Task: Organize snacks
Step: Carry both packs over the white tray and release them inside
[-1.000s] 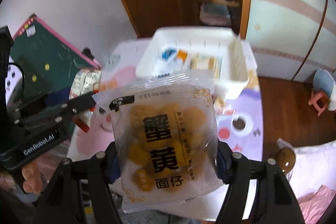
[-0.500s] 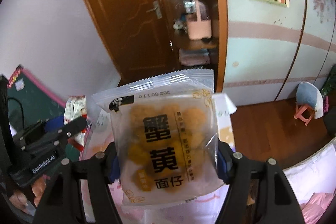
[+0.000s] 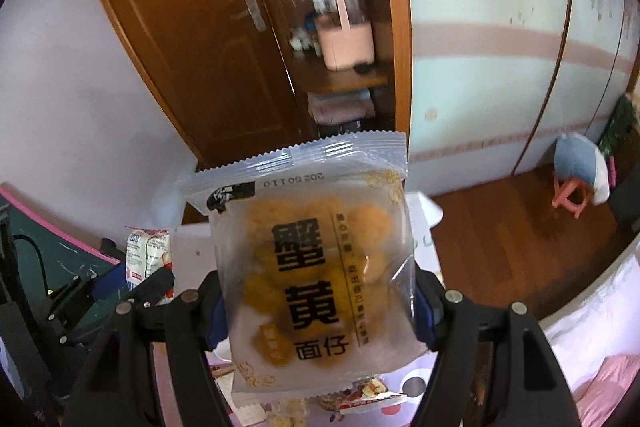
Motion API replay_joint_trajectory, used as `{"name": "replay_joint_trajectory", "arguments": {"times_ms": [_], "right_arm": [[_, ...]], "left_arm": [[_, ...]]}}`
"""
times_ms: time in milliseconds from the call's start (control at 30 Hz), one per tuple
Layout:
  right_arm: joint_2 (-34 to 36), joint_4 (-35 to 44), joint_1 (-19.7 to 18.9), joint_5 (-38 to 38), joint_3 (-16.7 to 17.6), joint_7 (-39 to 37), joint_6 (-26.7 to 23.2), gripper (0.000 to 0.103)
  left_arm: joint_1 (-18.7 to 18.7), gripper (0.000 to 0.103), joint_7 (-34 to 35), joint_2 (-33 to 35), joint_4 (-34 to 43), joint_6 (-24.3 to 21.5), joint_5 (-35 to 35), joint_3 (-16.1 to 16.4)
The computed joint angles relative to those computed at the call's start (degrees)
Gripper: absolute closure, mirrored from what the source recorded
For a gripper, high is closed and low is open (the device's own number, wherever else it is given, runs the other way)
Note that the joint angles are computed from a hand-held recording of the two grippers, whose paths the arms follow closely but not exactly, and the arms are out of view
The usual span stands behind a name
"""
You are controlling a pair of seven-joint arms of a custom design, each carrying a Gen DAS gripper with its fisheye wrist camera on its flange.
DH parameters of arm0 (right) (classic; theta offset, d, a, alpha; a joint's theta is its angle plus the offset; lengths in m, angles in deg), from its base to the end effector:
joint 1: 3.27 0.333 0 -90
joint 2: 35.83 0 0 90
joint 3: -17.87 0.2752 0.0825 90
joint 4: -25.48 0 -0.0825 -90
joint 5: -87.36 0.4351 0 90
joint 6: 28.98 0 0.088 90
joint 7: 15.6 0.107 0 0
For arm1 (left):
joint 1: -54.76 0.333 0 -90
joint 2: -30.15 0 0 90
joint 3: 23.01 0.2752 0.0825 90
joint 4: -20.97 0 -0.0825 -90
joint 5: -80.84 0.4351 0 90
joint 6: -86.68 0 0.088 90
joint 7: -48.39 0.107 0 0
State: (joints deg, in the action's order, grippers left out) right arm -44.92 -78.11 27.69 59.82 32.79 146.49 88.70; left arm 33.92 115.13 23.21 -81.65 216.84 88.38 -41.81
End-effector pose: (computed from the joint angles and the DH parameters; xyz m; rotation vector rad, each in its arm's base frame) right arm 0.4311 0.4220 0.6059 -1.5260 2.0956 -0.5313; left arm 0.4771 -0.4033 0.6129 -1.5737 2.2491 -0.7641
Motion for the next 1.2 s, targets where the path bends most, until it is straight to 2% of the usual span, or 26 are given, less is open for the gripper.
{"name": "replay_joint_trajectory", "arguments": {"times_ms": [467,700,733,767,800,833,1033,1200], "right_arm": [[8.6,1.8,-0.3,6.3,-2.9,-3.1,0.7,0.032],[12.8,3.5,-0.5,8.9,-4.1,-5.1,1.1,0.03],[13.2,3.2,-0.7,10.1,-4.3,-5.5,2.0,0.027],[13.3,3.0,-0.8,10.6,-4.5,-5.7,2.5,0.025],[13.5,2.6,-1.0,11.2,-4.6,-5.8,3.3,0.024],[13.7,2.2,-1.1,11.9,-4.8,-5.9,3.7,0.022],[13.1,-0.1,-0.9,9.6,-4.9,-3.9,7.1,0.016],[13.2,0.4,-0.5,7.4,-4.6,-3.6,7.0,0.012]], "left_arm": [[-2.1,0.059,0.8,12.2,5.7,-0.6,1.0,1.8],[-3.6,0.057,1.1,18.0,9.1,-2.9,1.9,3.1],[-3.8,0.054,0.9,18.9,9.6,-3.4,2.3,3.3],[-4.1,0.037,0.8,19.6,10.2,-3.8,2.5,3.5],[-4.2,0.015,0.8,20.4,10.7,-4.3,2.6,3.7],[-4.4,0.009,0.8,20.9,11.0,-4.5,2.6,3.8],[-4.2,0.006,0.1,21.3,10.0,-4.2,1.4,4.6],[-3.7,0.006,-1.4,19.0,7.2,-2.4,1.4,4.7]]}}
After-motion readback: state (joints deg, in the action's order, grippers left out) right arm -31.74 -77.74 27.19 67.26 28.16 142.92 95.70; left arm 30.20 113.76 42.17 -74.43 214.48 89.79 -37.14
